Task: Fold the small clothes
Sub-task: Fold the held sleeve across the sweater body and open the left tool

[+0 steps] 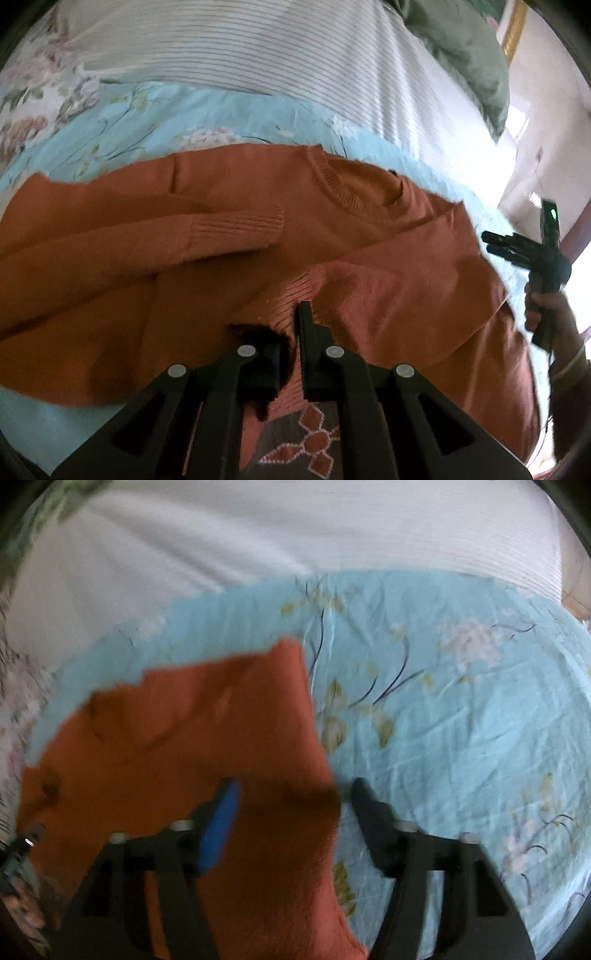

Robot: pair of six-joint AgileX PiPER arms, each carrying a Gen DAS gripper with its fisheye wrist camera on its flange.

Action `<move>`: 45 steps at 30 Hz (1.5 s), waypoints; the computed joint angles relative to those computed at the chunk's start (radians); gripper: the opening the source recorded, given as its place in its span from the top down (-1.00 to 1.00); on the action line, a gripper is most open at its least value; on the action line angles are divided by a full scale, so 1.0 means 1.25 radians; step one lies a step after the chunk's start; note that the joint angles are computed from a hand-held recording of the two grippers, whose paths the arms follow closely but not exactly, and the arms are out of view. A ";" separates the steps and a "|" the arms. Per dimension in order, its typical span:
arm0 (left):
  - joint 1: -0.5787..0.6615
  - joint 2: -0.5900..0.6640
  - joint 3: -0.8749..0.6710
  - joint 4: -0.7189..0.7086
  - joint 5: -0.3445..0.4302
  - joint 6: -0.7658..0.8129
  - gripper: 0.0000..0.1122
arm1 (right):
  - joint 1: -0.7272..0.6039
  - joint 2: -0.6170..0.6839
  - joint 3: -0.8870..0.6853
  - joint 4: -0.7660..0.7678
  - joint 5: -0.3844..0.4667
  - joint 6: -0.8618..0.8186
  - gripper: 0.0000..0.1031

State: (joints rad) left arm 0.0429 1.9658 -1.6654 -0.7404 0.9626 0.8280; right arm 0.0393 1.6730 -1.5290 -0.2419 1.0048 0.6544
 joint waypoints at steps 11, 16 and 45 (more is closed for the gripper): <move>-0.034 -0.008 0.000 0.140 -0.093 -0.076 0.90 | 0.017 -0.056 0.058 -0.044 -0.019 0.085 0.18; 0.009 -0.042 0.030 0.110 -0.074 -0.098 0.77 | 0.094 -0.157 0.129 -0.025 -0.091 0.115 0.17; -0.010 0.026 -0.192 0.241 -0.010 -0.134 0.90 | 0.425 -0.317 0.260 -0.075 -0.110 0.413 -0.13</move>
State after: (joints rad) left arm 0.0300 1.9978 -1.9058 -0.4386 0.9498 0.6610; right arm 0.5700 1.2766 -1.2036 -0.3355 0.8672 1.1708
